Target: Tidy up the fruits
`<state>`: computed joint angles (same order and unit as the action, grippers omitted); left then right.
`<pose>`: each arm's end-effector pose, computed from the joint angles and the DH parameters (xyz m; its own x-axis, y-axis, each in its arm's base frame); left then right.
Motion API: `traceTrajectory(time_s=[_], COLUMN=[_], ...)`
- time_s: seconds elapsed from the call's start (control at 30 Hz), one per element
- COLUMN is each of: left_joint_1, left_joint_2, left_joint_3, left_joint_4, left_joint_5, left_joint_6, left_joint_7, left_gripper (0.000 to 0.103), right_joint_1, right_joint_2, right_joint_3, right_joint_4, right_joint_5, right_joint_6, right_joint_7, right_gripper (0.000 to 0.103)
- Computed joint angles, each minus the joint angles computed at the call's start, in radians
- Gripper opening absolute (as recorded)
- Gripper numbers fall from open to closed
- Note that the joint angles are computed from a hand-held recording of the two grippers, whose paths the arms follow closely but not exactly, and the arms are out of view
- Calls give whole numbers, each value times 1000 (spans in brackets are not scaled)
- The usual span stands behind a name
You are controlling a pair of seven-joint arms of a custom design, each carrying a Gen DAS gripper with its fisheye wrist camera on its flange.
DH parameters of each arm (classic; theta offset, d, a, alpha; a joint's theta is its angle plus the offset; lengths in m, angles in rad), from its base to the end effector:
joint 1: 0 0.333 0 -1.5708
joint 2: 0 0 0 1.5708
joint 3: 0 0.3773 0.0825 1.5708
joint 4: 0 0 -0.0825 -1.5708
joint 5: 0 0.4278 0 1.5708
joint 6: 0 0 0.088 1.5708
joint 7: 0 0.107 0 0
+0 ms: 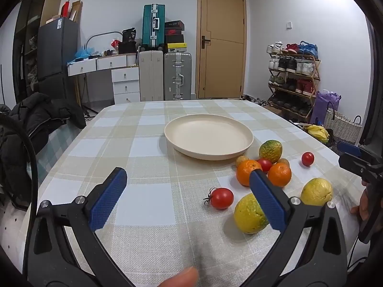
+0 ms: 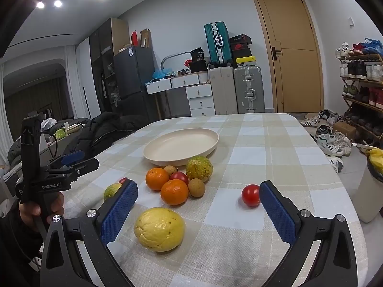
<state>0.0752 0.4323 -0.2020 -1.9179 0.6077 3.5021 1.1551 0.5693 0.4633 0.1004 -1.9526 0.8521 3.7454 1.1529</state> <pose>0.7022 -0.1375 0.4316 -0.3535 -0.9350 0.0287 -0.4082 0.1266 -0.9041 0.5998 0.3342 0.3949 0.1208 -0.9767 -0.1773 -0.4081 0.1139 -0.9058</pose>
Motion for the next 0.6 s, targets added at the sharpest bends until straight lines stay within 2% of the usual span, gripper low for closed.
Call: traceTrajectory(time_s=[0.6], left_joint_1=[-3], left_joint_2=[2], left_joint_3=[5], left_joint_4=[1], left_joint_5=[0], left_joint_6=[6], left_joint_7=[1], left_gripper=[102], right_joint_1=[5], right_joint_2=[-6], right_joint_3=[-3], right_joint_4=[-4], right_joint_5=[10], right_joint_6=[-5], right_joint_7=[-4], right_gripper=[103])
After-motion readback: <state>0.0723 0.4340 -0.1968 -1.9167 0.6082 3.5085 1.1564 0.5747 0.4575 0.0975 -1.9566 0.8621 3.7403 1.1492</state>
